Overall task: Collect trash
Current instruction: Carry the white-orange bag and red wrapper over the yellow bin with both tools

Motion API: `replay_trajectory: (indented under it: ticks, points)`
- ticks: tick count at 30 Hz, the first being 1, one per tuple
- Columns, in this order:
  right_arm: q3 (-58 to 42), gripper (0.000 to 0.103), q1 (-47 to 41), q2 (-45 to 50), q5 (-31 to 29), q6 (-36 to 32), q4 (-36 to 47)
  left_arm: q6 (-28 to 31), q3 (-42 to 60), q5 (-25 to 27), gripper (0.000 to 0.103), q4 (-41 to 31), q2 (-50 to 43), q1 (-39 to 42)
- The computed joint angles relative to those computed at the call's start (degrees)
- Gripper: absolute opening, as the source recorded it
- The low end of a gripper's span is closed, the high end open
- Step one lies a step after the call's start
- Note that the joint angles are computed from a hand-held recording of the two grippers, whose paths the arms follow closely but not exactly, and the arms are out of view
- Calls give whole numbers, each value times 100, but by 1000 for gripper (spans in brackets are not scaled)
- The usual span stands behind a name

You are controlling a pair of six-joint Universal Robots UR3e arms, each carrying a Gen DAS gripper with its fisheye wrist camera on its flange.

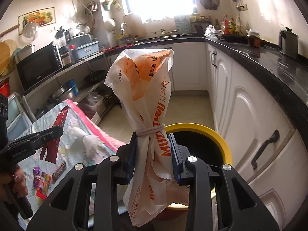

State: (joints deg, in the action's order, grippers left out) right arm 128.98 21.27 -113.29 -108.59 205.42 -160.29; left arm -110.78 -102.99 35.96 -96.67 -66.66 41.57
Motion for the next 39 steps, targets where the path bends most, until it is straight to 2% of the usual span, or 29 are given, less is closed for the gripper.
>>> replay_trajectory:
  ticks: [8, 18, 28, 39]
  points:
    - [493, 30, -638, -466, 353, -24, 37, -1198, -448, 316, 10, 1667, -252, -1059]
    - [994, 30, -1451, -561, 969, -168, -88, -2309, -596, 842, 10, 3261, -1041, -2160]
    - [1364, 30, -2110, 222, 1554, -264, -660, -3025, -330, 1248, 10, 4182, -2047, -2973]
    - [1588, 31, -2581, 924, 2015, -257, -1240, -3400, 79, 1701, 12, 4550, -2943, -3571]
